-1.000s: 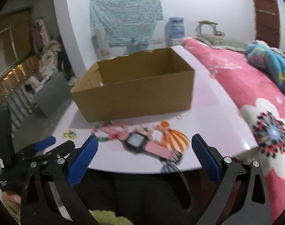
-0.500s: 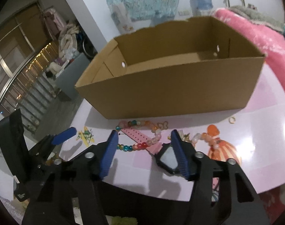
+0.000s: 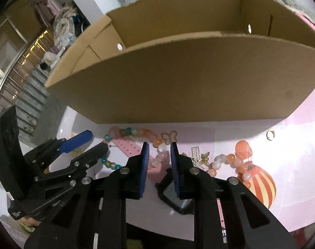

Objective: Organize jewelry

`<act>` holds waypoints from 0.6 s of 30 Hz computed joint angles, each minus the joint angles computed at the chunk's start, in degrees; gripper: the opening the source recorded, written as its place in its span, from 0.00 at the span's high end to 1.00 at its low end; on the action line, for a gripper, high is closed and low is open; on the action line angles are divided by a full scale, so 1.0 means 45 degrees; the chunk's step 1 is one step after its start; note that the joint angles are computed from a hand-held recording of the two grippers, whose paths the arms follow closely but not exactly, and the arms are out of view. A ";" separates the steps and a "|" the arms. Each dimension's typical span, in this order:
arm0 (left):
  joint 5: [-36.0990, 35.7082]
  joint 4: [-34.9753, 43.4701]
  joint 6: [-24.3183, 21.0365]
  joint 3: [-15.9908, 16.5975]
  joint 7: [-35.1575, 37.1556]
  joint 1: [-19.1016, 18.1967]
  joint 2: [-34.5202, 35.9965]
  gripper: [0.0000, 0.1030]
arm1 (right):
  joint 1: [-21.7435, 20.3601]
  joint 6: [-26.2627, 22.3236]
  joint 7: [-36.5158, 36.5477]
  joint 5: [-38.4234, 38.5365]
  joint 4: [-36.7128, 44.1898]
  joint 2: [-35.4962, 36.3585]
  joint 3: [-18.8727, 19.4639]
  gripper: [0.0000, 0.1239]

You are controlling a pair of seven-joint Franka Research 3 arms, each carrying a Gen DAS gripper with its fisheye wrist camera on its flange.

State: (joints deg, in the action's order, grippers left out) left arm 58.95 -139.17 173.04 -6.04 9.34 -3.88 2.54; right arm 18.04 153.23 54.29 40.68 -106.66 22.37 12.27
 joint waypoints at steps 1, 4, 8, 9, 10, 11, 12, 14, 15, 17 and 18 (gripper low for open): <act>-0.0507 -0.0005 -0.0009 -0.0050 0.0513 0.0033 0.0064 0.62 | 0.0075 -0.0172 0.0168 -0.0221 0.0105 0.0077 -0.0090 0.84; -0.1159 0.0044 0.0005 -0.0024 0.1216 0.0003 0.0204 0.64 | 0.0285 -0.0449 0.0613 -0.0836 0.0342 0.0230 -0.0281 0.84; -0.1288 0.0169 -0.0206 0.0040 0.1398 -0.0103 0.0252 0.66 | 0.0515 -0.0367 0.0925 -0.1592 0.0418 0.0242 -0.0383 0.84; -0.1356 0.0218 -0.0237 0.0059 0.1455 -0.0101 0.0278 0.67 | 0.0560 -0.0314 0.0969 -0.1768 0.0428 0.0248 -0.0408 0.84; -0.1320 0.0271 -0.0273 0.0078 0.1394 -0.0128 0.0312 0.70 | 0.0633 -0.0228 0.0980 -0.2006 0.0307 0.0152 -0.0444 0.84; -0.1403 0.0260 -0.0222 0.0085 0.1451 -0.0125 0.0303 0.72 | 0.0670 -0.0126 0.0959 -0.2167 0.0167 0.0058 -0.0451 0.85; -0.1545 0.0204 -0.0035 0.0092 0.1538 -0.0099 0.0310 0.75 | 0.0744 -0.0015 0.1015 -0.2379 0.0059 -0.0019 -0.0495 0.86; -0.2202 0.0191 0.0328 0.0069 0.2072 -0.0018 0.0418 0.87 | 0.0873 0.0108 0.1158 -0.2626 -0.0030 -0.0083 -0.0469 0.93; -0.2239 0.0181 0.0431 0.0104 0.2112 -0.0066 0.0456 0.90 | 0.0807 0.0155 0.1105 -0.2529 -0.0176 -0.0195 -0.0384 0.93; -0.1217 0.0305 0.0226 0.0349 0.1211 -0.0364 0.0448 0.91 | 0.0685 0.0319 0.0913 -0.2305 -0.0415 -0.0373 -0.0248 0.94; -0.0647 0.0332 0.0226 0.0435 0.0701 -0.0434 0.0399 0.91 | 0.0577 0.0430 0.0731 -0.2039 -0.0617 -0.0547 -0.0133 0.94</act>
